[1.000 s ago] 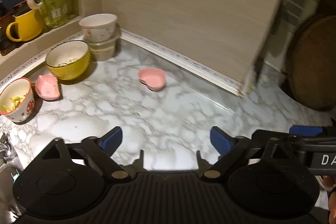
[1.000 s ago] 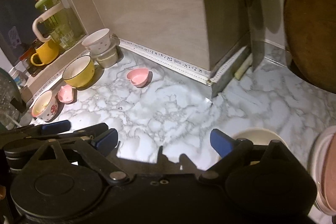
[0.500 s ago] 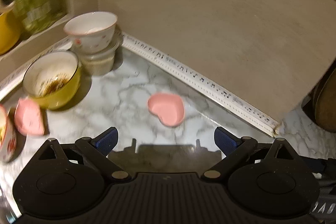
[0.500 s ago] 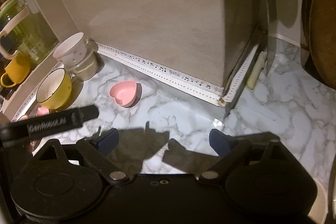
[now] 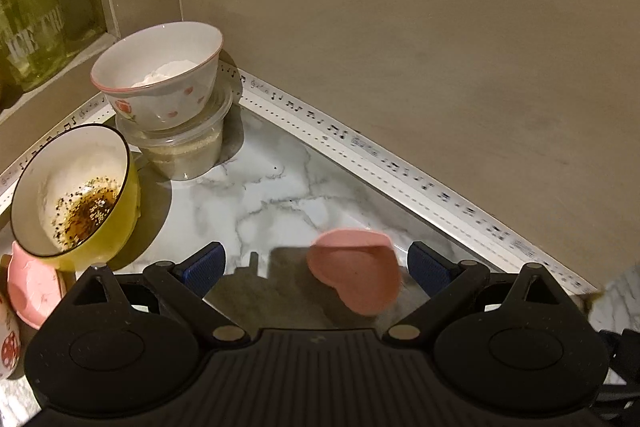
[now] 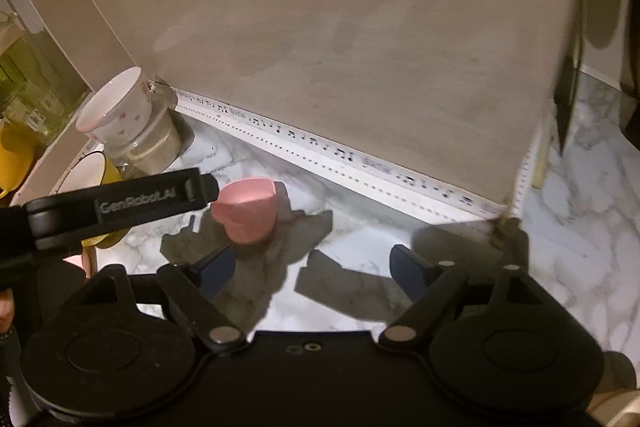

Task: Organize plates and bowls
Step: 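Close both tools on the rim of the pink heart-shaped dish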

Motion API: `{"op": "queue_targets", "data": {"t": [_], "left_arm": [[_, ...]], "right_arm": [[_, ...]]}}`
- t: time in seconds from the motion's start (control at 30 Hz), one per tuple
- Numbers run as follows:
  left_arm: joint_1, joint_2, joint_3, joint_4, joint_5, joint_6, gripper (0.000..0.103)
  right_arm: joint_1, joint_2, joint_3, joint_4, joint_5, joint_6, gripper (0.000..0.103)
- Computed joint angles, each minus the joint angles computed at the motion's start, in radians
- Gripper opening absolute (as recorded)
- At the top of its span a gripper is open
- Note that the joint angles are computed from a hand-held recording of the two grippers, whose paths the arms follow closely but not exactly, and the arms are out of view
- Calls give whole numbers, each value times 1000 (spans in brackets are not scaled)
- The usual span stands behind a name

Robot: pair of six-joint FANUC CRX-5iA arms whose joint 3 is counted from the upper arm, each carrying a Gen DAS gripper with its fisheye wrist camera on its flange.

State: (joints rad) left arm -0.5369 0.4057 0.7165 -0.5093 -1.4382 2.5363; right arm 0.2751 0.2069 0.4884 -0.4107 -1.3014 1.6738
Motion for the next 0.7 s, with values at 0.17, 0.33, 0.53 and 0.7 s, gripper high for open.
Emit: {"op": "queue_targets", "data": {"t": [0.17, 0.33, 0.53, 0.7], "left_arm": [[41, -5, -47, 46, 43, 14, 79], [79, -12, -103, 103, 100, 19, 63], [104, -11, -143, 134, 148, 19, 49], [115, -14, -167, 158, 188, 14, 32]], "right_arm": [[45, 18, -18, 30, 40, -49, 65], [72, 43, -24, 53, 63, -79, 49], [95, 70, -18, 63, 81, -83, 32], [101, 83, -7, 57, 80, -77, 21]]}}
